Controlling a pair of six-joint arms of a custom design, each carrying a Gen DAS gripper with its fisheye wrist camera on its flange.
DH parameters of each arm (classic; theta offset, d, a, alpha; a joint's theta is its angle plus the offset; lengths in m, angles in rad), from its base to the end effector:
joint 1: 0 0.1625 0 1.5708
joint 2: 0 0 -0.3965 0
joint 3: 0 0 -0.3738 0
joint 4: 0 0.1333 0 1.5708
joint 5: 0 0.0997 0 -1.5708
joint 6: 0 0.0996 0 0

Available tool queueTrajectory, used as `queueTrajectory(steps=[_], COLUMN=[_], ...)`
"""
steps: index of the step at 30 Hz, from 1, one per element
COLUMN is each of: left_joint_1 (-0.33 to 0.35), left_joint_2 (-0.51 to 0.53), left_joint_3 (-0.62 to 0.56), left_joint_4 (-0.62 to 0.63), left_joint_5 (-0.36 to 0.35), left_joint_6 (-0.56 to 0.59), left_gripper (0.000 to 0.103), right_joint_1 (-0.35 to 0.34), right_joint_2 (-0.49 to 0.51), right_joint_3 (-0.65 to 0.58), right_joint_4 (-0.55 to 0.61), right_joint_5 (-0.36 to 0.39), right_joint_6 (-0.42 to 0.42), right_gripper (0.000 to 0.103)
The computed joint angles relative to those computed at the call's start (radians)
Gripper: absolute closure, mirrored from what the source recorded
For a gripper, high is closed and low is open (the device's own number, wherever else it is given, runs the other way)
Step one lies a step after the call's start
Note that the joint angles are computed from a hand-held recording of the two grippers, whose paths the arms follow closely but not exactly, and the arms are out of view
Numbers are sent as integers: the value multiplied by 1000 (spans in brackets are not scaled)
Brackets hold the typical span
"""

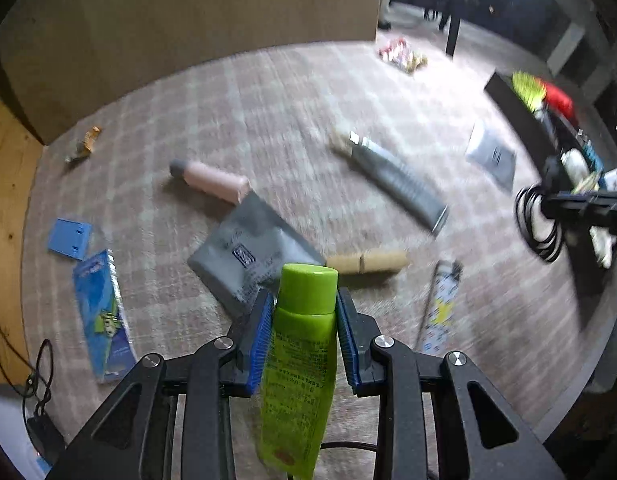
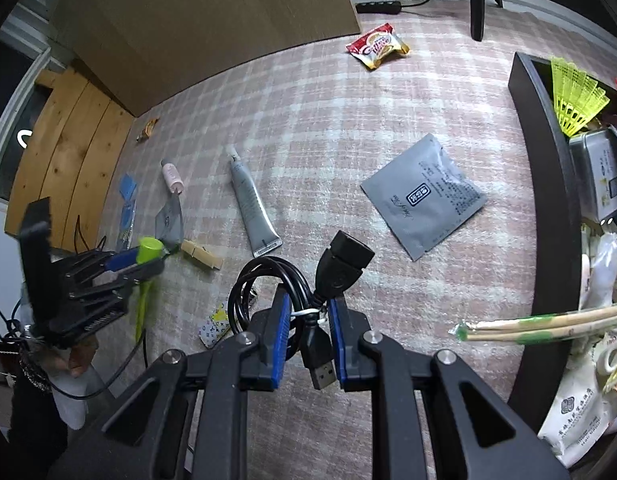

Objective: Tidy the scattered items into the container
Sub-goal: 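Carry the green tube and cable to the tray and open both tools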

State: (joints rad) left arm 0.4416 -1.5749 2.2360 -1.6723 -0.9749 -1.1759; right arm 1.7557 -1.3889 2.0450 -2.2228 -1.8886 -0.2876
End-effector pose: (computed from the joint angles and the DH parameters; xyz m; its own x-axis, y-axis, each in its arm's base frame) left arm -0.2212 -0.3139 0.2067 -0.7397 0.0025 -0.6730 0.2169 0.9475 -0.2348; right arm 0.1863 -0.4405 0.2294 -0.8430 -0.4475 0.2985 -0.4411 0.8927 0.0926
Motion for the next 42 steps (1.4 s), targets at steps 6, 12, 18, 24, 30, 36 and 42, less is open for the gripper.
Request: queueTrajectory(steps=[6,12,18,24,30,36,42], left_joint_1=[-60,-74,-78,-77,-75,-76,-66], left_joint_2=[62,218,420,613,802,943,1026], left_joint_3=[-72,-156,-282,-424,-589,-741,-849], left_joint_4=[4,-131,-323,-484,-590,-609,-545], left_joint_5=[39,66,65,23,-29,-76,-99], left_joint_6=[-37,27,152,262,338,383,365], left_gripper=[74,74,74,74,74,73,70], right_joint_1=[7,-27,-97,-178,-261,-315,-338], right_joint_2=[-10,-77,-157,-213,-242,-248,-238], right_joint_3=[-5,-28,-84,-158,-231,-279,-312], right_joint_4=[-9,28,73,107,138,160,162], right_joint_5=[12,21,11,-15,-25,-18,-20], right_joint_6=[-20,-60,-117,-176,-229,-259,-274], right_gripper=[84,84,84,84,84,84,71])
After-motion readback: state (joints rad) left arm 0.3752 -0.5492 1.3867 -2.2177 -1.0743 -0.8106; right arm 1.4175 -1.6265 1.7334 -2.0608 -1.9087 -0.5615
